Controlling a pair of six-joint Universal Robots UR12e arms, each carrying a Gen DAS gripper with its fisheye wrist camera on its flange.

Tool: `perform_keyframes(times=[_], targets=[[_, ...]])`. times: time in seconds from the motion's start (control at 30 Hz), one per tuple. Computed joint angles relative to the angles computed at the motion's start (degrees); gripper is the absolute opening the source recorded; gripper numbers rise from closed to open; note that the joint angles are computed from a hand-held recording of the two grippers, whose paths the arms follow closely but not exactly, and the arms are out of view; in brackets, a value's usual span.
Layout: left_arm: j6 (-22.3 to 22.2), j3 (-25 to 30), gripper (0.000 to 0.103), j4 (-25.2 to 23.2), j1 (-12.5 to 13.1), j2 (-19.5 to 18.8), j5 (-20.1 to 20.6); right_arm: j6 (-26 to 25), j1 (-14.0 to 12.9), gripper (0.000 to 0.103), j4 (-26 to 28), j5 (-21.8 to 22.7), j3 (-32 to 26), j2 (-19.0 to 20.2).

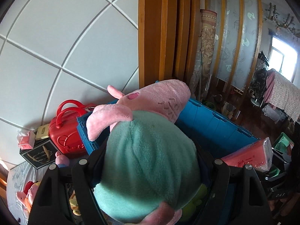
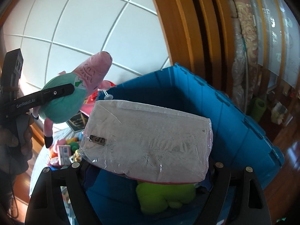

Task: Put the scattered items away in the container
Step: 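Open both tools to drop the plush pig and white pack into the crate, then move both tools back over the remaining items on the table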

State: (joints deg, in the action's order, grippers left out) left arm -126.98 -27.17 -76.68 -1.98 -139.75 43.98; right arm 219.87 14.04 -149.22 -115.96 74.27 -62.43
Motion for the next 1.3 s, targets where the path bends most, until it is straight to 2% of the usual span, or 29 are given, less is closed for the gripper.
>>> perform_keyframes(times=[0.33,0.67,0.7,0.77,0.8,0.87,0.97,1.13,1.17,1.3], targets=[[1.8,4.3,0.079,-3.4,-0.9,-2.5,-0.4,1.0,-1.5,0.085,0.4,-0.2,1.7,-1.1],[0.8,8.0,0.079,-4.6,-1.7,-4.5,-0.2,1.7,-2.3,0.085,1.1,0.2,1.7,-1.0],[0.2,8.9,0.08,-5.0,-1.7,-4.9,-0.5,2.0,-2.4,0.087,1.1,0.0,1.7,-0.9],[-1.0,10.5,0.091,-5.3,-1.7,-5.9,-0.9,2.6,-2.5,0.094,1.4,-0.8,1.5,-0.8],[-2.0,9.8,0.093,-3.2,-1.7,-5.6,-0.8,3.1,-2.5,0.102,1.6,-1.3,1.4,-0.7],[-4.8,8.7,0.101,0.7,-1.3,-5.4,-2.0,3.7,-2.4,0.103,1.4,-1.8,1.2,-0.5],[-8.2,13.5,0.102,0.6,-0.8,-8.0,-3.4,3.9,-2.9,0.103,1.0,-0.9,1.0,-0.3],[-9.1,25.0,0.102,-5.3,-0.4,-13.9,-2.4,2.0,-2.8,0.103,0.0,-0.1,0.3,0.2],[-9.2,25.3,0.102,-5.5,-0.4,-14.0,-2.1,1.8,-2.9,0.103,0.0,0.1,0.1,0.3],[-8.8,16.4,0.102,-0.8,-0.1,-9.7,-0.1,1.4,-2.9,0.103,0.1,0.8,-0.6,0.7]])
